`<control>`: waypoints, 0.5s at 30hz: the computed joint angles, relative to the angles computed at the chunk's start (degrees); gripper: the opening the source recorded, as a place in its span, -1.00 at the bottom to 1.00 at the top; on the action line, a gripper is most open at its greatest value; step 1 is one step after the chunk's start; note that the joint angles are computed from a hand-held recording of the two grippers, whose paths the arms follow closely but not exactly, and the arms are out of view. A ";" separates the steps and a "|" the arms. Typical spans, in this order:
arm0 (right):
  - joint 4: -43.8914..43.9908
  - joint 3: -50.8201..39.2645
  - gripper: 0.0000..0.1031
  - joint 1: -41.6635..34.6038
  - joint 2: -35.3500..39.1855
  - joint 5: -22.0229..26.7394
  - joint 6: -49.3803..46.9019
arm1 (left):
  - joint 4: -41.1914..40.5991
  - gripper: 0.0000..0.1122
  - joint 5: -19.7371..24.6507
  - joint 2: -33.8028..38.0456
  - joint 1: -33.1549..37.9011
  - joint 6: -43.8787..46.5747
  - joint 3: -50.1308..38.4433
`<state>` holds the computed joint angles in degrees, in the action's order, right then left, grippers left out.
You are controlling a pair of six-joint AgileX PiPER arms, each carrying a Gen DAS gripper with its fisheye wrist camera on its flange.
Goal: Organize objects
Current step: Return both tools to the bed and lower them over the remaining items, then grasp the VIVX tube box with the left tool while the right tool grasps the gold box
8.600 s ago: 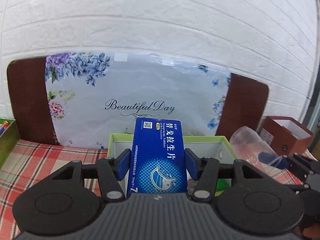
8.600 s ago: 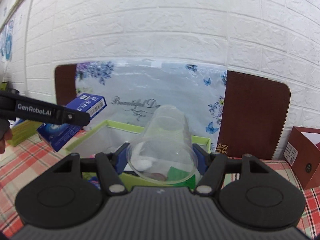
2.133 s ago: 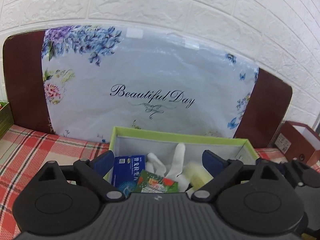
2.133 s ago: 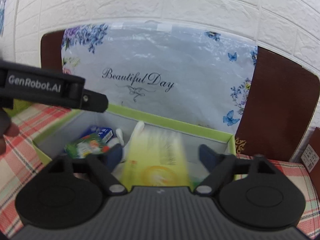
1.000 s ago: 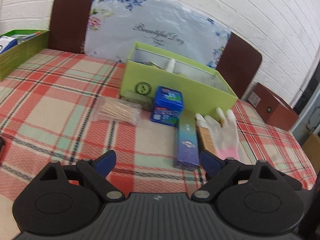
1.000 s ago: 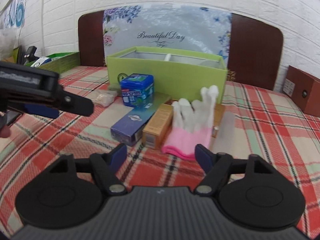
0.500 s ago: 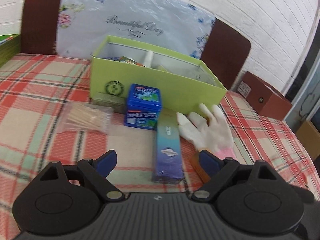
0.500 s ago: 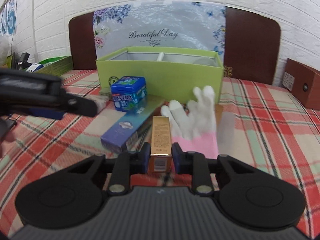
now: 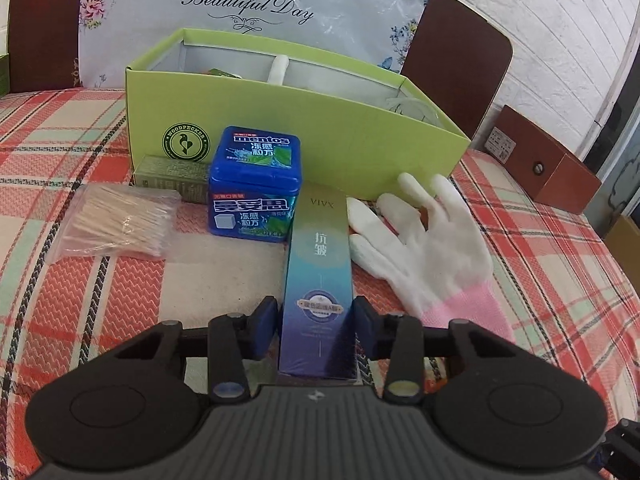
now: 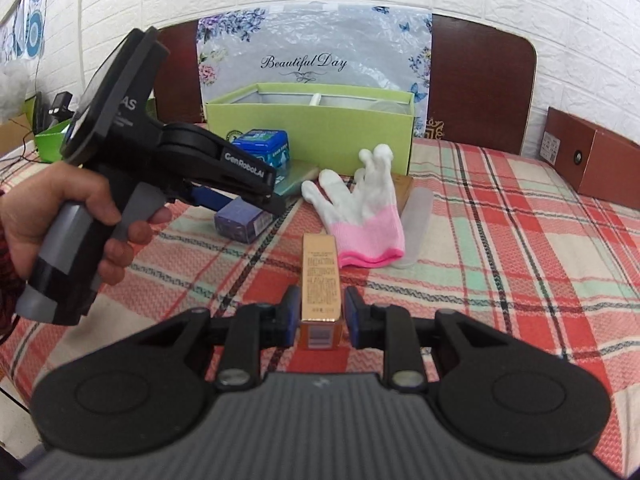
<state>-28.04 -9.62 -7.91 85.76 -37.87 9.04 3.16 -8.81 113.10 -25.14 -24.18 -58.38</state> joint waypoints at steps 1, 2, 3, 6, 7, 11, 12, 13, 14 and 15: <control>0.00 0.00 -0.54 0.10 -0.08 0.16 -0.12 | -2.31 -0.23 0.36 -0.33 -0.24 2.26 0.20; 0.15 0.10 -0.52 0.24 -0.04 -0.11 -0.07 | -6.23 -0.23 0.53 -0.87 -0.66 6.21 0.75; 0.73 0.18 -0.51 0.58 0.00 -0.39 -0.31 | -10.92 -0.23 0.40 -1.64 -1.22 11.02 1.76; 2.48 0.01 -0.50 1.71 0.99 -1.38 -1.92 | -13.54 -0.23 -1.68 -5.03 -2.19 14.93 7.43; 2.77 -0.09 -0.50 1.86 1.48 -1.91 -2.57 | -12.23 -0.23 -2.24 -6.31 -2.27 13.83 9.44; 3.43 -1.79 -0.50 2.66 3.33 -1.22 -3.44 | -7.72 -0.23 -5.18 -11.19 -2.10 9.34 17.60; 4.22 -2.35 -0.50 3.14 4.06 -0.93 -3.85 | -8.21 -0.23 -5.54 -12.26 -2.07 9.49 19.18; 5.11 -2.90 -0.50 3.72 4.73 -0.56 -4.14 | -9.09 -0.23 -5.88 -13.17 -2.08 9.68 20.51; 5.64 -3.38 -0.50 4.07 5.47 -0.44 -4.12 | -9.40 -0.23 -5.84 -13.94 -1.90 9.31 21.46; 6.35 -3.80 -0.51 4.56 6.08 -0.19 -4.18 | -8.90 -0.23 -5.69 -14.57 -1.61 8.33 22.12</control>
